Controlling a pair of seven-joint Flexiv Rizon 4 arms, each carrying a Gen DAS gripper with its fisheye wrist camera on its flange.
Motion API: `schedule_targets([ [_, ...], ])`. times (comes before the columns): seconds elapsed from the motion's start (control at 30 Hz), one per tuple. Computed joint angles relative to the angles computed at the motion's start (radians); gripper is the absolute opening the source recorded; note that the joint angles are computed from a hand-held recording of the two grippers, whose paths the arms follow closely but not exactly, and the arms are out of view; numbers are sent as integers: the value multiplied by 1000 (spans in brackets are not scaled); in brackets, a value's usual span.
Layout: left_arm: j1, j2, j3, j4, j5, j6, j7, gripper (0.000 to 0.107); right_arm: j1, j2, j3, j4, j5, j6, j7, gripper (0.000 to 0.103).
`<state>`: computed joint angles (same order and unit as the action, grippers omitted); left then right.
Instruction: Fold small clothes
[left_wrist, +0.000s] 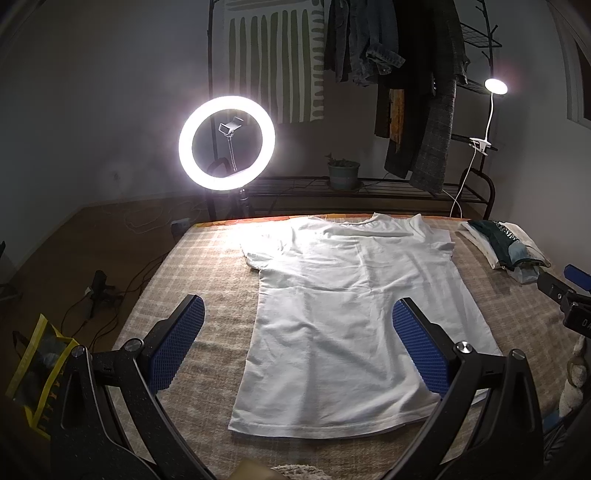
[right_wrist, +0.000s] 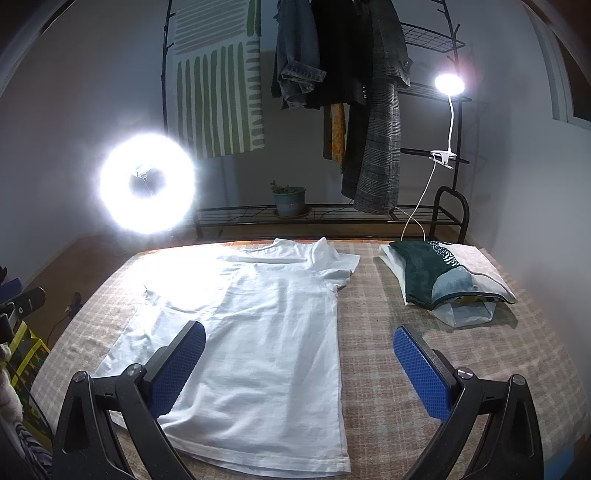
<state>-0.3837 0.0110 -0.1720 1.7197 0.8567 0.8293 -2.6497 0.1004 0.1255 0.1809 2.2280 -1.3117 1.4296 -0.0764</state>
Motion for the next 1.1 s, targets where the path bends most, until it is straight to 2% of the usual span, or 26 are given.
schedule_targets([
  [0.37, 23, 12, 17, 40, -44, 6, 2, 103, 6, -32, -11, -30, -41, 42, 31, 103],
  [0.43, 39, 15, 34, 74, -83, 59, 21, 103, 10, -54, -18, -52, -61, 61, 55, 103],
  [0.53, 75, 30, 73, 169, -182, 224, 44, 101, 4, -86, -43, -102, -209, 95, 176, 103],
  [0.6, 96, 40, 75, 202, -209, 241, 44, 99, 13, -108, -52, -132, -231, 103, 174, 103],
  [0.63, 104, 43, 71, 210, -216, 229, 47, 95, 25, -119, -49, -139, -187, 95, 123, 103],
  [0.73, 125, 48, 74, 252, -275, 230, 91, 84, 94, -166, -14, -169, 128, 47, -215, 103],
  [0.77, 130, 48, 80, 273, -311, 241, 113, 82, 114, -175, -11, -179, 193, 33, -281, 103],
  [0.8, 134, 48, 85, 297, -347, 254, 133, 80, 139, -196, 6, -206, 315, 10, -407, 103],
  [0.9, 143, 39, 100, 368, -486, 294, 206, 72, 188, -252, 26, -283, 503, -12, -634, 103],
  [0.97, 149, 32, 104, 406, -556, 303, 226, 70, 212, -288, 38, -336, 593, -33, -743, 103],
  [1.1, 156, 8, 106, 451, -642, 323, 234, 60, 240, -405, 114, -521, 828, -132, -993, 100],
])
